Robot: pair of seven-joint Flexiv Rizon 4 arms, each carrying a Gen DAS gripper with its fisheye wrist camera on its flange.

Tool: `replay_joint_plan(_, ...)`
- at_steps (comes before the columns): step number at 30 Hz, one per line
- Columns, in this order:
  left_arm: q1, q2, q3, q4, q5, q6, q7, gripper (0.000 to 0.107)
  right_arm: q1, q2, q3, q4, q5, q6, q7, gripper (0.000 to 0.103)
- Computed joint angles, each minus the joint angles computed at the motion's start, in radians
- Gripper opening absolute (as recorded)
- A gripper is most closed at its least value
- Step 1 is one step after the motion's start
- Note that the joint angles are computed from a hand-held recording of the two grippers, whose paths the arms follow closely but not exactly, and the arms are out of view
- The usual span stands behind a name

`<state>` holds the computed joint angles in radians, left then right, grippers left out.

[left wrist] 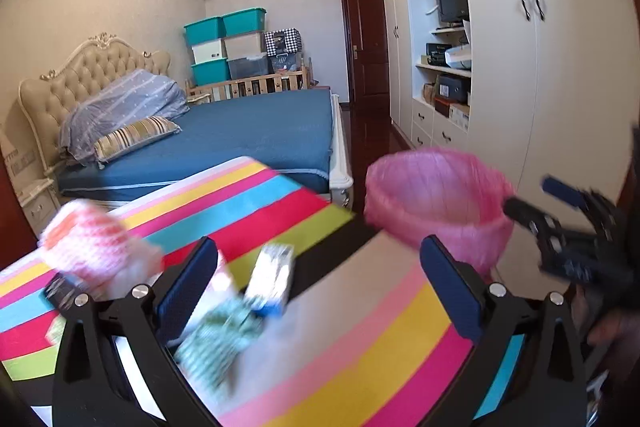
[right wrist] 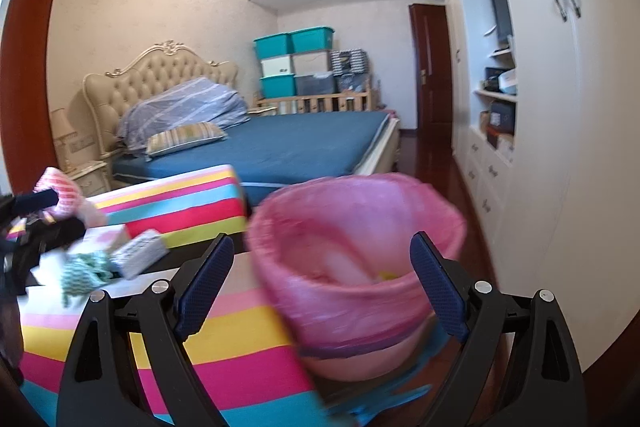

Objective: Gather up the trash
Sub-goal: 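Move both open tools back over the remaining trash on the table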

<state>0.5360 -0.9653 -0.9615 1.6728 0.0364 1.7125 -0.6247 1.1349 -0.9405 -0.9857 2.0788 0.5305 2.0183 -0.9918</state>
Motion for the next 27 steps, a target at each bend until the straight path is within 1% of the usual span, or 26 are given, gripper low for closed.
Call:
replay_joint_plan(3,0.083,0.006,-0.010,0.075,0.056,0.049,0.019,0.098,0.016,0.013,0.021,-0.025,-0.024,-0.016,-0.002,0.085)
replay_joint_plan(6,0.155,0.019,0.010,0.121,0.089,0.084,0.000,0.098,0.037,0.011,0.033,-0.057,-0.064,-0.032,-0.017,0.085)
replay_joint_plan(8,0.174,0.037,0.048,0.127,0.089,0.109,-0.037,0.098,0.035,0.021,0.058,-0.089,-0.095,-0.035,-0.032,0.085)
replay_joint_plan(10,0.181,0.055,0.101,0.117,0.087,0.146,-0.085,0.098,0.030,0.027,0.085,-0.128,-0.123,-0.044,-0.049,0.085)
replay_joint_plan(13,0.186,0.064,0.170,0.081,0.085,0.194,-0.150,0.098,0.038,0.017,0.099,-0.187,-0.162,-0.073,-0.076,0.085)
replay_joint_plan(15,0.176,0.066,0.230,0.046,0.076,0.228,-0.188,0.098,0.038,0.014,0.108,-0.218,-0.191,-0.087,-0.093,0.085)
replay_joint_plan(18,0.195,0.055,0.252,0.000,0.076,0.194,-0.236,0.098,0.022,0.012,0.146,-0.277,-0.241,-0.102,-0.120,0.085)
replay_joint_plan(20,0.202,0.049,0.270,-0.023,0.078,0.179,-0.270,0.098,0.016,0.009,0.155,-0.311,-0.266,-0.128,-0.127,0.085)
replay_joint_plan(22,0.210,0.041,0.281,-0.040,0.091,0.169,-0.296,0.098,-0.008,0.010,0.184,-0.352,-0.302,-0.147,-0.130,0.085)
replay_joint_plan(23,0.217,0.039,0.279,-0.046,0.090,0.147,-0.308,0.098,-0.019,0.011,0.196,-0.367,-0.317,-0.155,-0.127,0.085)
replay_joint_plan(25,0.264,0.019,0.222,-0.047,0.104,0.124,-0.313,0.098,-0.043,0.005,0.221,-0.412,-0.347,-0.177,-0.115,0.085)
replay_joint_plan(27,0.290,0.009,0.191,-0.044,0.105,0.111,-0.311,0.098,-0.061,-0.005,0.233,-0.454,-0.378,-0.203,-0.094,0.085)
